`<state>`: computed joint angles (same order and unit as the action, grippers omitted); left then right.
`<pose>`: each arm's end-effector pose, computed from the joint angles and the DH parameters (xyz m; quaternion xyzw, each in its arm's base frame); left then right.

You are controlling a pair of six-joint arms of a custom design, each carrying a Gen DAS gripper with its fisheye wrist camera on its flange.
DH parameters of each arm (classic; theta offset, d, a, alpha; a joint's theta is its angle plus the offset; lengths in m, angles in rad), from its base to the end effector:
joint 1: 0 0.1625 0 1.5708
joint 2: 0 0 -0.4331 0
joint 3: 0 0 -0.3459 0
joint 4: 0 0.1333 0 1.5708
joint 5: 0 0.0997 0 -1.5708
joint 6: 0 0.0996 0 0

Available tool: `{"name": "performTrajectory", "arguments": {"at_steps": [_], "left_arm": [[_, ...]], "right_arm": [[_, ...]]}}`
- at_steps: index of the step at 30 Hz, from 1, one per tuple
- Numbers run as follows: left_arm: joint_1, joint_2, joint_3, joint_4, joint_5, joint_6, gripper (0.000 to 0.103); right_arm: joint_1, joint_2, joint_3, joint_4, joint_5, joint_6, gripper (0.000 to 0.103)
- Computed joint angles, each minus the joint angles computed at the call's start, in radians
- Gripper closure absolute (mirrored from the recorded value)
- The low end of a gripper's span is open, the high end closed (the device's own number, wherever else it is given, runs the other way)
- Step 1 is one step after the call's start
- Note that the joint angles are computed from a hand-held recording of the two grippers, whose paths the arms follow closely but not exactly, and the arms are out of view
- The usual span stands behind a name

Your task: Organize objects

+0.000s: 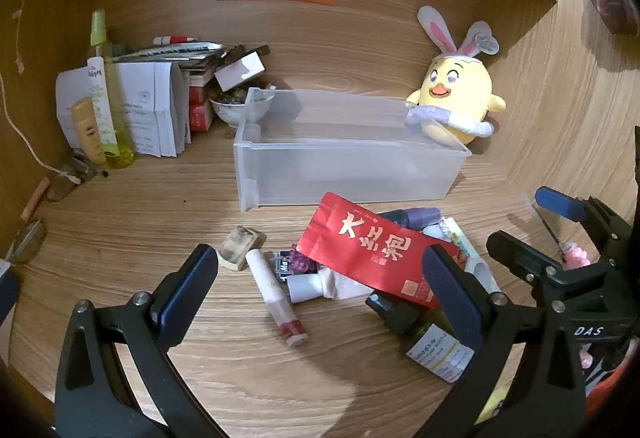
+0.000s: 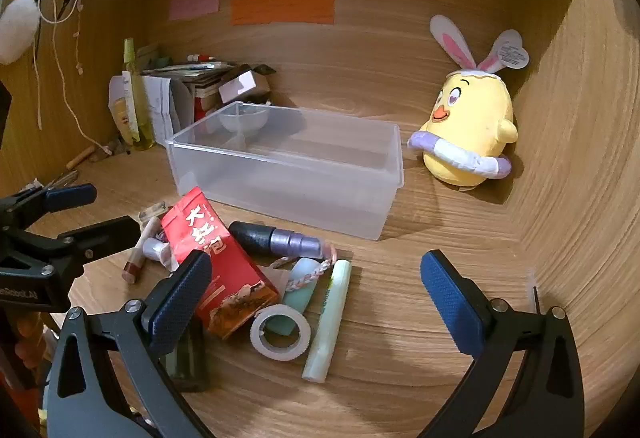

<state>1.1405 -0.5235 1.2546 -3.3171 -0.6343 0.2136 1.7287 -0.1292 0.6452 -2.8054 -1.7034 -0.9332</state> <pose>-0.1127 -0.7574 0.2016 0.0386 0.8092 -0.4739 0.3452 0.2555 -0.8407 0.0390 0.4648 -0.8106 0.3014 0.1900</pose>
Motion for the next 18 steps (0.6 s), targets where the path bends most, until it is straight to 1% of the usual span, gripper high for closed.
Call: {"name": "performTrajectory", "arguments": {"at_steps": [10,18], "left_arm": [[0.001,0.005,0.004,-0.008,0.004,0.006,0.0],[-0.002,0.009,0.001,-0.014,0.001,0.019,0.0]], "right_arm": [[0.001,-0.001,-0.001,0.015,-0.004,0.008,0.0],[-0.001,0.007,-0.03,0.041,-0.004,0.019,0.0]]}}
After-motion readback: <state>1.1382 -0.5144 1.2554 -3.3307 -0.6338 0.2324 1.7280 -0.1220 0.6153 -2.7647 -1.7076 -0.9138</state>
